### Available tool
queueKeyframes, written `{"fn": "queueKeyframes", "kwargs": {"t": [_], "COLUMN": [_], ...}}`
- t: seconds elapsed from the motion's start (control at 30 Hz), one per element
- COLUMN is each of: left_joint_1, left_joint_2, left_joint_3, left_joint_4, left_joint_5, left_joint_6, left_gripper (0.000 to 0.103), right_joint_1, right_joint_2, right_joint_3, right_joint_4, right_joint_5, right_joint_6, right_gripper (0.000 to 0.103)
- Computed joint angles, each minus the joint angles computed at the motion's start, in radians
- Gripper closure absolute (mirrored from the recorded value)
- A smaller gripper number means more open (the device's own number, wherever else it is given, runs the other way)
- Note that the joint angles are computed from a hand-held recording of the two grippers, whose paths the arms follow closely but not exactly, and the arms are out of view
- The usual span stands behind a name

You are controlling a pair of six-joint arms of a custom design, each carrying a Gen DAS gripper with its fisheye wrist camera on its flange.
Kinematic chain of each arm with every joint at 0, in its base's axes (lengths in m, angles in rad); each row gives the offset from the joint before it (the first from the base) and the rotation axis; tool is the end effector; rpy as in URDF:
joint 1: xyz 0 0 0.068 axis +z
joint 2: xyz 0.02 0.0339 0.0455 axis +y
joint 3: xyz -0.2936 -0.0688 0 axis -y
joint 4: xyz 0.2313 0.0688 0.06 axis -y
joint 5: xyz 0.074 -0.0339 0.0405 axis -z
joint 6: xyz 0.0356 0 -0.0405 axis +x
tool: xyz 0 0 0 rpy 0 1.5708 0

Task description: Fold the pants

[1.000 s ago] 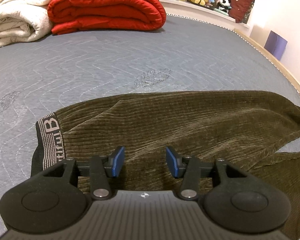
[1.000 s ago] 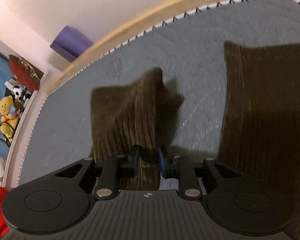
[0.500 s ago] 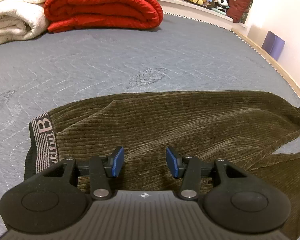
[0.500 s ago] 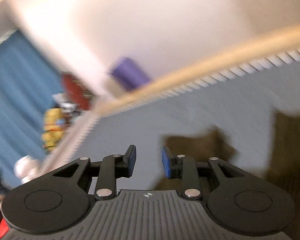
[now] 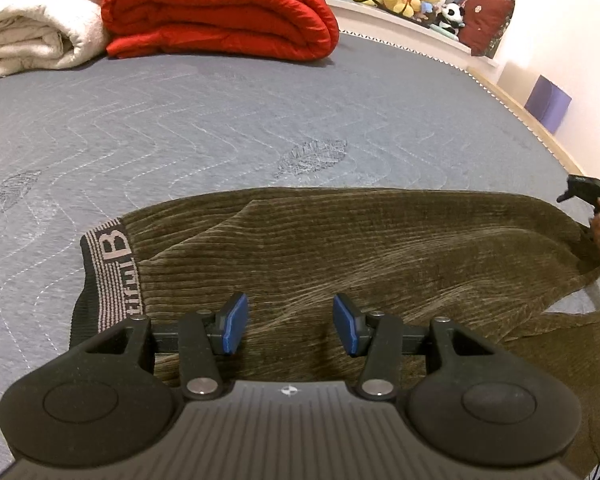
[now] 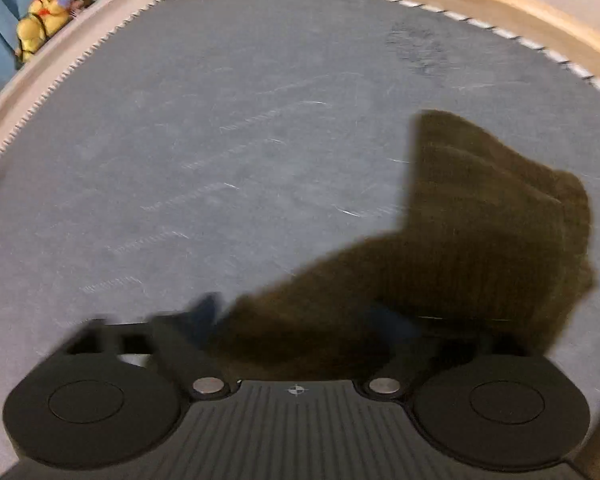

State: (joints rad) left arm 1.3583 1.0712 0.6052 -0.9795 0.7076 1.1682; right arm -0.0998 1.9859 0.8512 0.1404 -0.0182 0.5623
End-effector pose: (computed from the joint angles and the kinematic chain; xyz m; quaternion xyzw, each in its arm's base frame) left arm 0.0491 0.1179 0.2206 -0.0673 0.9341 -0.0487 0.3473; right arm 0.3486 -0.0343 0.1060 0.3092 0.9075 0.0736 0.2747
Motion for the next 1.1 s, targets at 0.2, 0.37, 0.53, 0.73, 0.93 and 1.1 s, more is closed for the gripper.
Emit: {"fn": "queueKeyframes", "kwargs": {"t": [0.2,0.37,0.53,0.73,0.93,1.1], "left_joint_1": [0.01,0.013,-0.001,0.014,-0.032,-0.087], "left_joint_2": [0.039,0.052,0.051,0.051,0.038,0.007], "left_joint_3": [0.016,0.028,0.032,0.031,0.015,-0.011], "left_joint_4": [0.003,0.007,-0.011,-0.029,0.02,0.049], "left_joint_5": [-0.001,0.011,0.014,0.02,0.005,-0.008], "left_joint_6": [0.029,0.033,0.032,0.063,-0.013,-0.06], "left_gripper": [0.05,0.05,0.05,0.047,0.046,0.045], "right_joint_1": [0.102,0.113,0.035,-0.192,-0.274,-0.132], "right_joint_2": [0.081,-0.073,-0.142,-0.114,-0.099,-0.089], "right_joint_3": [0.119,-0.005,-0.205,-0.246,-0.243,-0.021], "right_joint_4": [-0.104,0.132,0.685,0.638,0.505,0.024], "right_joint_5": [0.381,0.467,0.238,0.052,-0.173,-0.18], "right_joint_6": [-0.007,-0.028,-0.312,-0.237,-0.285,-0.358], "right_gripper": [0.093,0.103,0.103,0.044,0.045,0.049]}}
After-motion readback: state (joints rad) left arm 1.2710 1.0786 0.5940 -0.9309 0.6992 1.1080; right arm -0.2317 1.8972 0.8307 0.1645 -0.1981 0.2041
